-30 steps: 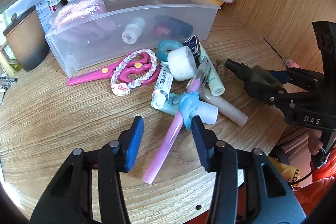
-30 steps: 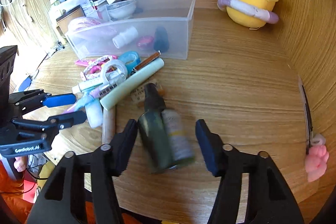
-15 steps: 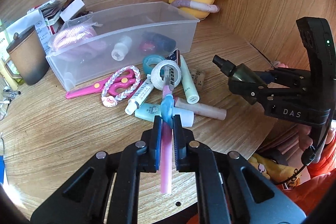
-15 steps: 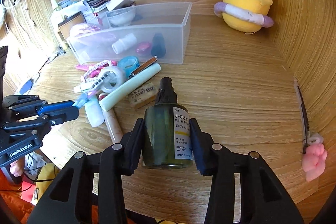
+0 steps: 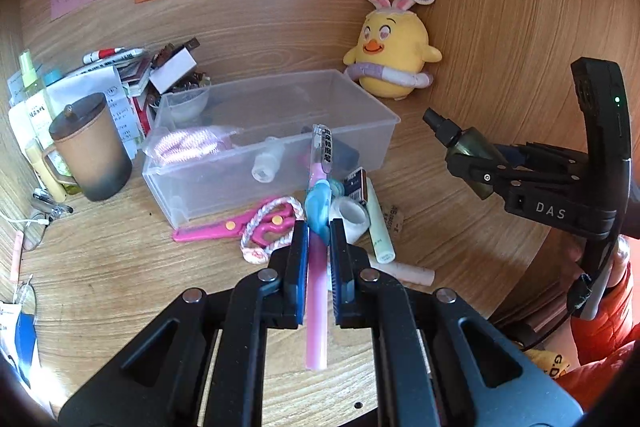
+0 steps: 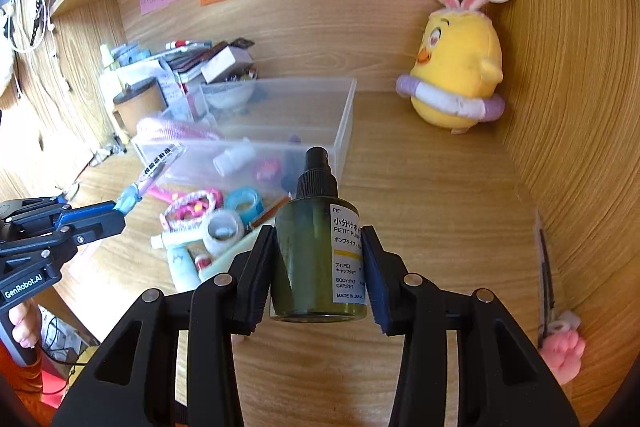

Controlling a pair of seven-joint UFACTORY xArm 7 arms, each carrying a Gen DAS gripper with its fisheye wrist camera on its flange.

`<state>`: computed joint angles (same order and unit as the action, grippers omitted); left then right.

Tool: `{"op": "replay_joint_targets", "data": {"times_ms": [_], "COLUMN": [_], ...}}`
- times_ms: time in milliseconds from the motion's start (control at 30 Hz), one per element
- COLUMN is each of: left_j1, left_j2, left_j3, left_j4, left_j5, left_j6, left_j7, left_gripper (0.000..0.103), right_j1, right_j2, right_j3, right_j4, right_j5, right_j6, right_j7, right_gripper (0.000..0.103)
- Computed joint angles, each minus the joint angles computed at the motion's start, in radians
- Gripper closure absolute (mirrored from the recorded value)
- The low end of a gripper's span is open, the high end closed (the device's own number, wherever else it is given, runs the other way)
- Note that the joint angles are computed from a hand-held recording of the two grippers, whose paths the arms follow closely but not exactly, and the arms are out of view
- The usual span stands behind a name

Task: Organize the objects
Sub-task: 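Carry both items into the clear box and release them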

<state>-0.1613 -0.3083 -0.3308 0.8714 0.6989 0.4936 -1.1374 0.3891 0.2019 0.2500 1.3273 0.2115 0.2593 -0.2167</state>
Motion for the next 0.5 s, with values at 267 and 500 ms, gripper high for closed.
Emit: {"op": "replay_joint_targets", "data": {"times_ms": [267,500], "left_j1": [0.046,0.044], "left_j2": [0.035,0.109], "left_j3": [0.027,0.068], "left_j4": [0.067,0.161], "left_j5": [0.042,0.050], "left_j6": [-0.030,-0.009], "left_j7": [-0.009,0.029], "left_gripper": [0.094,0.094], "right_j1": [0.014,0.055], "right_j2": [0.084,0.187], "right_j3": [0.007,-0.023], "right_j4": [0.147,0.331], "right_j5": [-0.019,-0.110], "right_j6": [-0.014,0.018], "right_j7": [0.010,0.047], "right_gripper": [0.065,0.065]}}
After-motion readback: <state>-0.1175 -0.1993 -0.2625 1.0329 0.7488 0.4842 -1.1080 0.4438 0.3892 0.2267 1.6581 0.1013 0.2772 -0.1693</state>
